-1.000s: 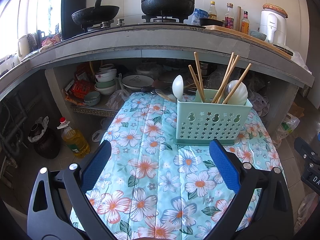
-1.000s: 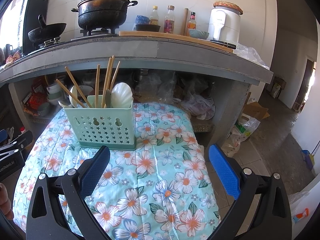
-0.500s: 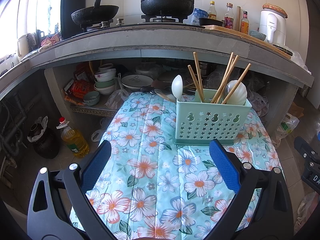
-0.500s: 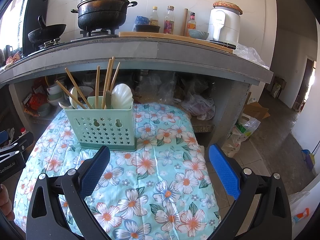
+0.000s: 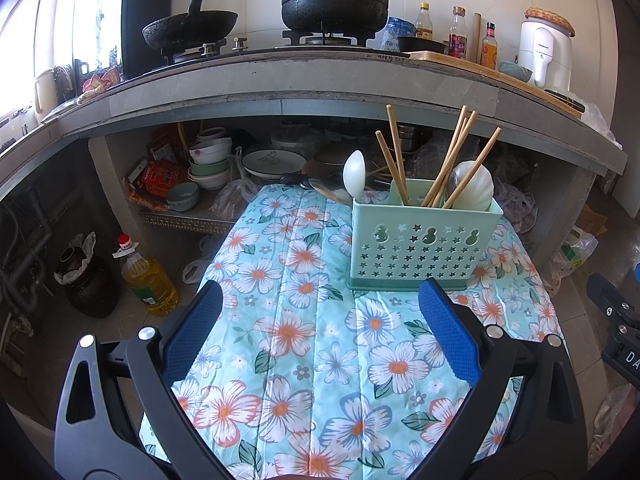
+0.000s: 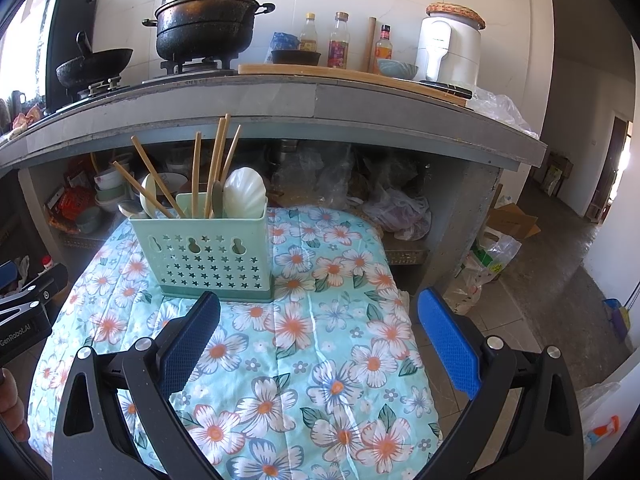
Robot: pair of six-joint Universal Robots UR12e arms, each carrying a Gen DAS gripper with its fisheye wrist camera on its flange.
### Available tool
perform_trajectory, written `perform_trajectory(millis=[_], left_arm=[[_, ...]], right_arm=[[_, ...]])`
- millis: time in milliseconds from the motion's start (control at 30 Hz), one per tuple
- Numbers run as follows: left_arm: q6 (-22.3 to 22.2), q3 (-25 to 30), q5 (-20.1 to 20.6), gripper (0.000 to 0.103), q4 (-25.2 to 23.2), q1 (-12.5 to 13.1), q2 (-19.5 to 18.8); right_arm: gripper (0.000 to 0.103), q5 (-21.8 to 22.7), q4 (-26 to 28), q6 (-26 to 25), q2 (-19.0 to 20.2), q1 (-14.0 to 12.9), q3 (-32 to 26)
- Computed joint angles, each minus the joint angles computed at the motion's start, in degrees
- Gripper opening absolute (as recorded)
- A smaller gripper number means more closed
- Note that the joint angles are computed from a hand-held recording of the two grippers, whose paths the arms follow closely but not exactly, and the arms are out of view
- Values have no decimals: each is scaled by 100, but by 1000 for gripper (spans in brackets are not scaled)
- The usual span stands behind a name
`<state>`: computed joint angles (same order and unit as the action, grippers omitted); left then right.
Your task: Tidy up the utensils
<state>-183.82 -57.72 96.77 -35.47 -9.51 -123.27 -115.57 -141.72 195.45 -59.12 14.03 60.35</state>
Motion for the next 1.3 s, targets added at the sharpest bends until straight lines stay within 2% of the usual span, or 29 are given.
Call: perform_trajectory(millis=[1300], left_arm=[[-92, 8, 27, 95, -54, -30, -3]], right_arm=[[96, 2, 13, 22, -6, 4, -9]])
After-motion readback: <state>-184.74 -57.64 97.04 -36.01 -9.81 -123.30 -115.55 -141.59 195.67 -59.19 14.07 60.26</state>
